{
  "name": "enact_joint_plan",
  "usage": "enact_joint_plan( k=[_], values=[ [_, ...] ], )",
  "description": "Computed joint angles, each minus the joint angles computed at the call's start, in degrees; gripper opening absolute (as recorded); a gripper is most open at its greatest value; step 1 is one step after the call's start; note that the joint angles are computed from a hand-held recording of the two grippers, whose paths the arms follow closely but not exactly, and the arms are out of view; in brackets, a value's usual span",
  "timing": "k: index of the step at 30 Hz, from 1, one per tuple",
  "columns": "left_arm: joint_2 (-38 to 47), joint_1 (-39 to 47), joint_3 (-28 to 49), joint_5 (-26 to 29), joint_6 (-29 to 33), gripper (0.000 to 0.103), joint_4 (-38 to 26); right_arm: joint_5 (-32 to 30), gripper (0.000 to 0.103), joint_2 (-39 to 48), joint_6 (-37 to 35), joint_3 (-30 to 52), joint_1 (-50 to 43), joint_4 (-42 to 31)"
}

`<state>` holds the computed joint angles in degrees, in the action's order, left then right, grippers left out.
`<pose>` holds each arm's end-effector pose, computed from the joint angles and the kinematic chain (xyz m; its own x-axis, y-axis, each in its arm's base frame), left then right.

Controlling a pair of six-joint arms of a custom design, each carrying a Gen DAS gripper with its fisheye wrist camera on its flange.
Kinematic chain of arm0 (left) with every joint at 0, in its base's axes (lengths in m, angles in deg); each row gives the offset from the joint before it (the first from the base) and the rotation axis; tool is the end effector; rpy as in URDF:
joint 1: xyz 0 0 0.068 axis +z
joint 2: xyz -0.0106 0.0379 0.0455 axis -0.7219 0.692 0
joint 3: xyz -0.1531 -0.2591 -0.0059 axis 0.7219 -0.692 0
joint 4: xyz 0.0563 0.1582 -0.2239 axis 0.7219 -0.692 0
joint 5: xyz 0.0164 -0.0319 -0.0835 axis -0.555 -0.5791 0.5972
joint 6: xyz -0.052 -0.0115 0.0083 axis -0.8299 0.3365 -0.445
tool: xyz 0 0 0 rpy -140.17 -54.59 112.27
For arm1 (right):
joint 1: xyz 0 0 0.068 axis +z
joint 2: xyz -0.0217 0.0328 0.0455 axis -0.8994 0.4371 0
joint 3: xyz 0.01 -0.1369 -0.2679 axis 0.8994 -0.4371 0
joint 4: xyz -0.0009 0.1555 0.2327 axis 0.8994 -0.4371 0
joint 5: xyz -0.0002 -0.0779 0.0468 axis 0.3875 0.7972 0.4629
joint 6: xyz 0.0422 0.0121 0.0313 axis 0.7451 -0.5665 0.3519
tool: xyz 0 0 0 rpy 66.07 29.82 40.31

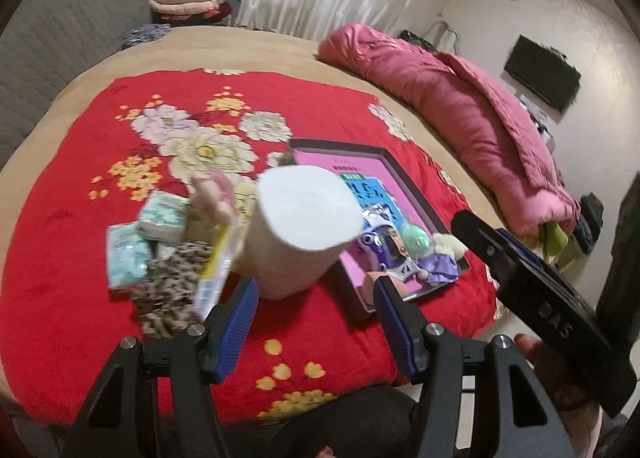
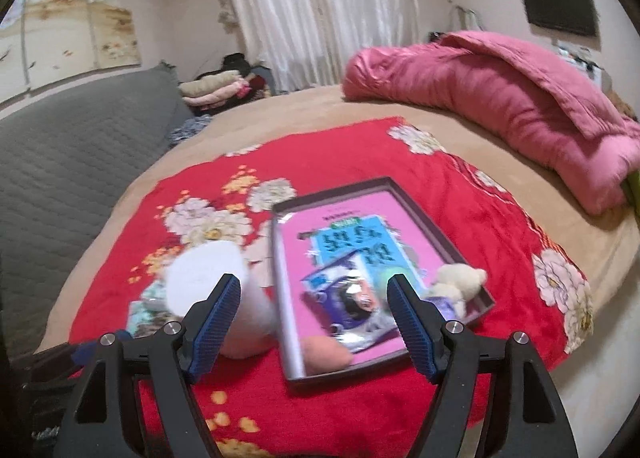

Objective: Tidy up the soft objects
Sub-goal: 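Move both tools back to the pile beside the white paper roll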

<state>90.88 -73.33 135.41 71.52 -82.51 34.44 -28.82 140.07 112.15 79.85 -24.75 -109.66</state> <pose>0.3141 -0.1714 0.2743 -0.7508 0.1989 -0.6299 0.4756 0.8245 -0.3065 0.2249 0.1560 0.3089 -0.5527 0.3346 -0.7633 0.3372 0.9273 0.1623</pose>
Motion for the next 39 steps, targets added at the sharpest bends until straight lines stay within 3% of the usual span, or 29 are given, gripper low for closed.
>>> enact_joint_plan(
  k=[12, 17, 23, 31, 39],
  values=[
    [-3.38, 12.46, -1.22, 6.34, 2.02, 0.060, -2.30, 3.36, 0.077, 10.67, 0.04, 12.89, 8.44, -3.89],
    [-4.50, 15.74, -1.21, 4.03, 3.21, 0.060, -2.30, 3.83, 0.077, 13.90, -0.73, 17.43, 9.90, -5.71],
    [-3.20, 20.48, -0.41, 6.35, 4.11, 0.060, -3.20, 4.38, 0.077, 17.42, -1.81, 22.02, 11.87, -6.97],
    [-3.03, 23.60, -0.45, 8.31, 4.03, 0.060, -3.69, 3.90, 0.077, 20.13, -2.64, 25.01, 13.42, -7.39],
    [-1.04, 22.79, -0.24, 9.70, 3.94, 0.060, -4.77, -1.34, 0.077, 21.95, -2.15, 24.08, 13.36, -5.41]
  ],
)
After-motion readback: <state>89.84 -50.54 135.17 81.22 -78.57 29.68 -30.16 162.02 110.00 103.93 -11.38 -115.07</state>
